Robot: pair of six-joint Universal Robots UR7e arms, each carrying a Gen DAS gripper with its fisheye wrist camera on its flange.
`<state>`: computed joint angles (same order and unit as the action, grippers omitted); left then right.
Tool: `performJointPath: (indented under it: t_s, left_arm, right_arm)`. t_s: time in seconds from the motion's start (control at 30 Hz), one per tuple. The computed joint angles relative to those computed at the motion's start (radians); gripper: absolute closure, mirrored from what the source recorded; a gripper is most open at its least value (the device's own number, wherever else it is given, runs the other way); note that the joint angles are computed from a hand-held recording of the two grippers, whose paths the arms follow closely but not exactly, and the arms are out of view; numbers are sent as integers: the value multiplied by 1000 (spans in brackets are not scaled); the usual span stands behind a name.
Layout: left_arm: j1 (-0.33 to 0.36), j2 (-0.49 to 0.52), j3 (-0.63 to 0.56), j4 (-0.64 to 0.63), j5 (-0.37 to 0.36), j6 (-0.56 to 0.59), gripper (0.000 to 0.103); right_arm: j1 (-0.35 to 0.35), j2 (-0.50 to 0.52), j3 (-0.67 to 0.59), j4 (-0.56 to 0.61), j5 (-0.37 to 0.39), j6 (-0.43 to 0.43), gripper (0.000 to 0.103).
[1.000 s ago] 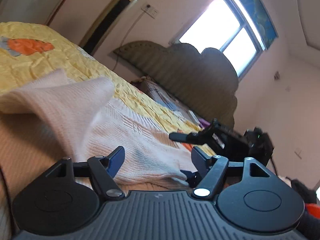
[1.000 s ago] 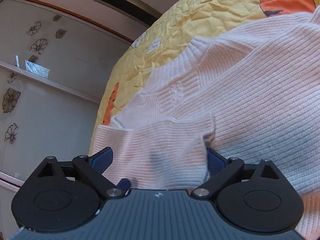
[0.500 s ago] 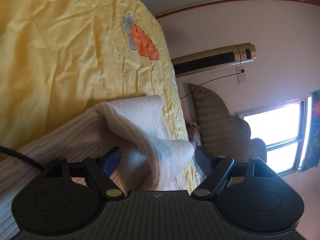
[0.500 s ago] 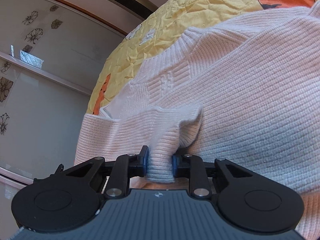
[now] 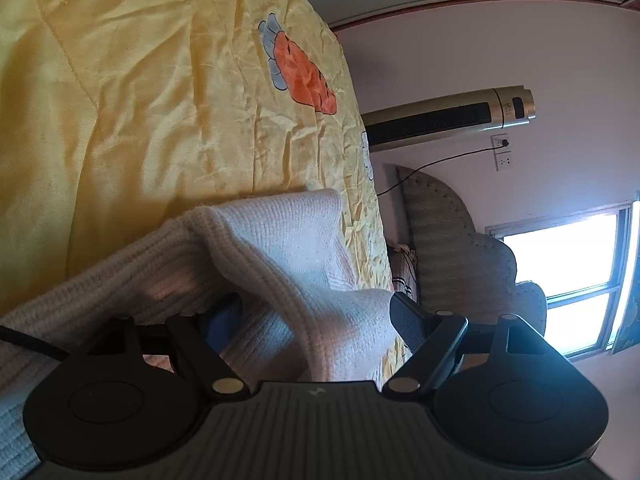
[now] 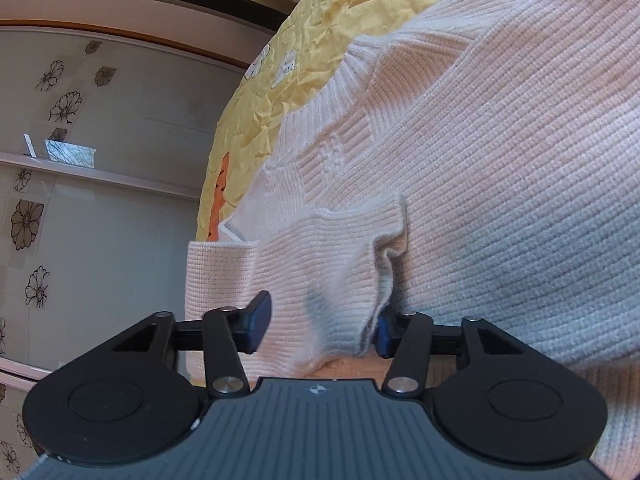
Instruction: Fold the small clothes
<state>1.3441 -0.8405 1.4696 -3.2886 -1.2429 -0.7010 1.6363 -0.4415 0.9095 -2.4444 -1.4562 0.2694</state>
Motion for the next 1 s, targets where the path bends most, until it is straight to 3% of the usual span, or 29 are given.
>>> performJointPath:
  t_s: [0.07, 0.13, 0.2, 0.33, 0.37, 0.43, 0.5, 0.57, 0.67, 0.77, 0.83, 0.87, 0.9, 0.97, 1.0]
  left_arm:
    - [-10, 9, -21, 28, 43, -1, 23]
    - [-30, 23, -60, 90, 120, 14, 27]
    - [-42, 29, -87, 164, 188, 0, 65]
    - [-24, 23, -65, 172, 151, -72, 84]
    - [-21, 24, -59, 159, 153, -63, 90]
    - [-19, 29, -44, 122, 149, -36, 91]
    - [-25, 28, -34, 110, 155, -19, 92]
    - [-27, 26, -32, 116, 157, -20, 92]
    - [-19, 14, -32, 143, 116, -46, 92]
    - [-4, -9, -11, 153, 56, -113, 91]
    - [0, -10, 1, 130, 53, -131, 91]
    - [0, -8, 1, 125, 57, -127, 91]
    - [-2, -5, -2, 126, 65, -120, 91]
    - [-11, 4, -18, 138, 95, -111, 91]
    - [-16, 6, -27, 154, 105, -108, 91]
  right_arm:
    - [6, 16, -16, -11, -44, -4, 81]
    - [15, 25, -20, -19, -92, -27, 91]
    - [31, 21, -2, -84, -127, -84, 91]
    - [33, -49, 97, -347, 13, -131, 91]
    - [28, -69, 115, -373, 15, -139, 92]
    - [9, -102, 139, -356, -45, -138, 92]
    - [-16, -123, 168, -320, -122, -92, 92]
    - [-42, -137, 221, -307, -152, -47, 94]
    - [-47, -137, 254, -345, -127, -46, 93]
    - [-51, -131, 224, -298, -97, -11, 80]
    - [-54, -127, 204, -261, -65, -8, 68]
    - [-53, -125, 206, -274, -57, -15, 67]
    - [-47, -122, 207, -287, -72, -36, 67]
    - [-30, -100, 172, -262, -129, -81, 92]
    - [-25, -91, 161, -251, -152, -102, 92]
